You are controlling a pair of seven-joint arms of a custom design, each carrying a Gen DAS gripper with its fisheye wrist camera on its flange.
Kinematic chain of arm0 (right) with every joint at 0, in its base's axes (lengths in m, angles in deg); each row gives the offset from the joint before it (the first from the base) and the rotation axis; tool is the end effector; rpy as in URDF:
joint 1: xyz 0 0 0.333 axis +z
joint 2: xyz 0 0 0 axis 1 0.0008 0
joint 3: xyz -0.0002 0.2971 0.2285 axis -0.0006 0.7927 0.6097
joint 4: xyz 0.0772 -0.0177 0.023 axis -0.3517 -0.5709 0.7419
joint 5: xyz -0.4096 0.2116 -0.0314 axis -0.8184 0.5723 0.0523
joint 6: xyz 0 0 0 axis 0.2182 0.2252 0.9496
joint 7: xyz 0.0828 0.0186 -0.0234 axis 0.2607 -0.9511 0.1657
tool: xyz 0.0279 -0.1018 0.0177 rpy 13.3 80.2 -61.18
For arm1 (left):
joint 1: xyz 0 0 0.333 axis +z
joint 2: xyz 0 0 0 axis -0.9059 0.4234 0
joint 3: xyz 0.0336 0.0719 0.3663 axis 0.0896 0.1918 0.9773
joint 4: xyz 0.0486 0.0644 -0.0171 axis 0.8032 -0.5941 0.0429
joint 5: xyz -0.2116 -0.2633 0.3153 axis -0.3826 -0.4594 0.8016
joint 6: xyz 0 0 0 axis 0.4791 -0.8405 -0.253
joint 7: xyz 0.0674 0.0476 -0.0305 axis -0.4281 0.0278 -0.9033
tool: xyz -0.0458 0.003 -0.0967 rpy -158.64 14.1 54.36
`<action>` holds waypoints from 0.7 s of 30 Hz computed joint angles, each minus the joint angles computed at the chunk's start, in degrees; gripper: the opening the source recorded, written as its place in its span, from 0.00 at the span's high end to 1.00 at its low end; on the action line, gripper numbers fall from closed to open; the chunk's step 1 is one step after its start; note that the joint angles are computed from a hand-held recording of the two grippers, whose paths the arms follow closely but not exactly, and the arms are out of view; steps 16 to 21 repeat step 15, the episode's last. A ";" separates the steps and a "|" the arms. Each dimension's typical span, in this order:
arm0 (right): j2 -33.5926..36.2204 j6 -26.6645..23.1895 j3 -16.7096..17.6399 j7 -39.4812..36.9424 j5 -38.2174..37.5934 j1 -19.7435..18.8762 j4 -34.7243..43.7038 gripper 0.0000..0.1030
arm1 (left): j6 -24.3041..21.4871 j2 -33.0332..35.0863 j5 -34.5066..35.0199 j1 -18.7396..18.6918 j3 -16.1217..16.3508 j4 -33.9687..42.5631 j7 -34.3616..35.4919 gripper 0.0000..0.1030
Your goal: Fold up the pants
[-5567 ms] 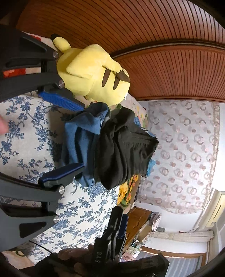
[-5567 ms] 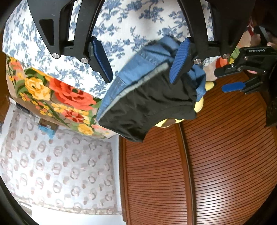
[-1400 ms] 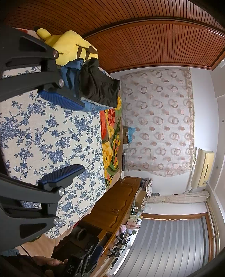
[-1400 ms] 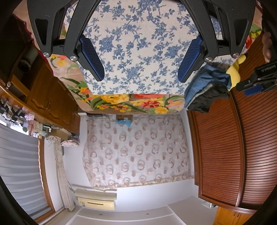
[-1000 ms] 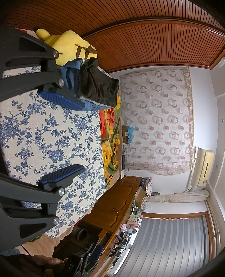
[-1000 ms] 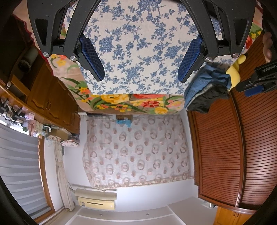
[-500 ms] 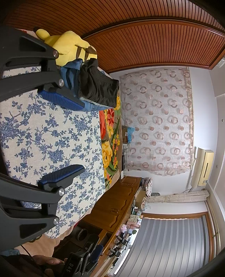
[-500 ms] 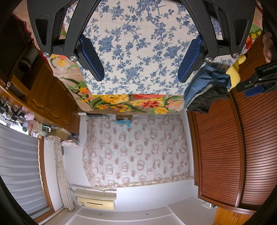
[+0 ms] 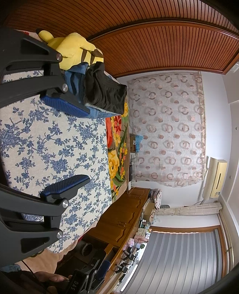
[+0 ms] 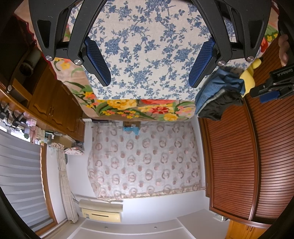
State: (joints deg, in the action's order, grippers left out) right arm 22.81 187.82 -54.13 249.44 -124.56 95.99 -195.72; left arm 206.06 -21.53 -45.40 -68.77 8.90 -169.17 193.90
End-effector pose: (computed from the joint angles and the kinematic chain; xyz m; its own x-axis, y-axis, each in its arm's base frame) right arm 0.4419 0.2084 0.6184 -0.3250 -0.9444 -0.0496 -0.3548 0.1704 -0.9193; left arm 0.6025 -0.0472 0.5852 -0.5967 -0.8017 0.0359 -0.3731 0.2376 -0.8968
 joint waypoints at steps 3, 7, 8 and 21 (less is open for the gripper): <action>0.01 0.04 0.05 0.09 -0.04 -0.06 0.01 0.14 | -0.01 0.06 -0.09 -0.02 0.01 0.00 0.12 0.36; -0.01 0.09 0.08 0.07 -0.14 -0.09 -0.03 0.14 | -0.15 0.01 0.09 0.00 0.04 -0.02 -0.05 0.36; 0.04 0.02 0.06 0.04 -0.01 -0.06 0.02 0.14 | -0.05 0.05 -0.02 -0.01 0.04 -0.02 0.19 0.36; 0.05 0.11 0.06 0.09 0.01 -0.04 0.07 0.14 | 0.00 -0.09 0.00 -0.03 0.00 -0.15 -0.04 0.36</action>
